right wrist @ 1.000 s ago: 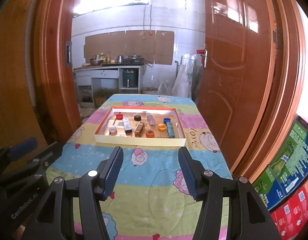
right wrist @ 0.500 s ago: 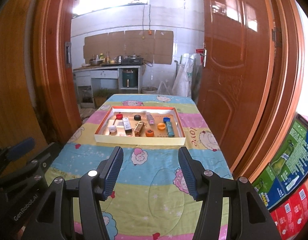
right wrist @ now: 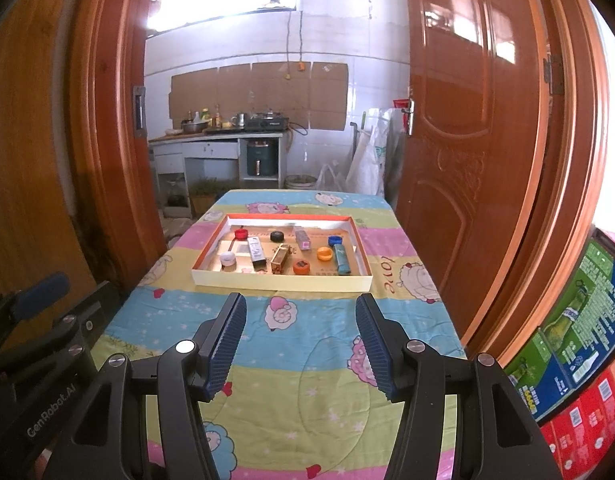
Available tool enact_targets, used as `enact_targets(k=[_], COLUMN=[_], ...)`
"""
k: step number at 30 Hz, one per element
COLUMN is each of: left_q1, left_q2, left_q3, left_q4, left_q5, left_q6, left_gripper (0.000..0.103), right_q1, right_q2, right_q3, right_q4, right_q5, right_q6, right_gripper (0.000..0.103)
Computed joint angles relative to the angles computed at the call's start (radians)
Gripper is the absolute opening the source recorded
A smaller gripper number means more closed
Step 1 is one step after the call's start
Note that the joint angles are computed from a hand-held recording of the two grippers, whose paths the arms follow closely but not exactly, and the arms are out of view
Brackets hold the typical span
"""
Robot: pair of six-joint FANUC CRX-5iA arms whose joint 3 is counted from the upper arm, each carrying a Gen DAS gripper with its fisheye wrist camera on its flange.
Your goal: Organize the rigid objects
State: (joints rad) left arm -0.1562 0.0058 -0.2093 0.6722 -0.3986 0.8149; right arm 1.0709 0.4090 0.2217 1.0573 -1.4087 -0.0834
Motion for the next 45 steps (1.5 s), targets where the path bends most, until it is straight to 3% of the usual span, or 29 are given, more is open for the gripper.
enact_targets(k=[25, 45], left_q1=[0.005, 0.003], left_q2=[0.000, -0.005], left_q3=[0.007, -0.017], left_q4=[-0.033, 0.053], left_q5=[0.005, 0.016], left_q6=[0.023, -0.061], left_gripper=[0.056, 0.056], right_q1=[0.005, 0.007], right_q2=[0.003, 0.000], right_q3=[0.006, 0.002], right_q4=[0.008, 0.008], right_q5=[-0.004, -0.001], right_q6=[-0.004, -0.011], right_gripper=[0.059, 0.059])
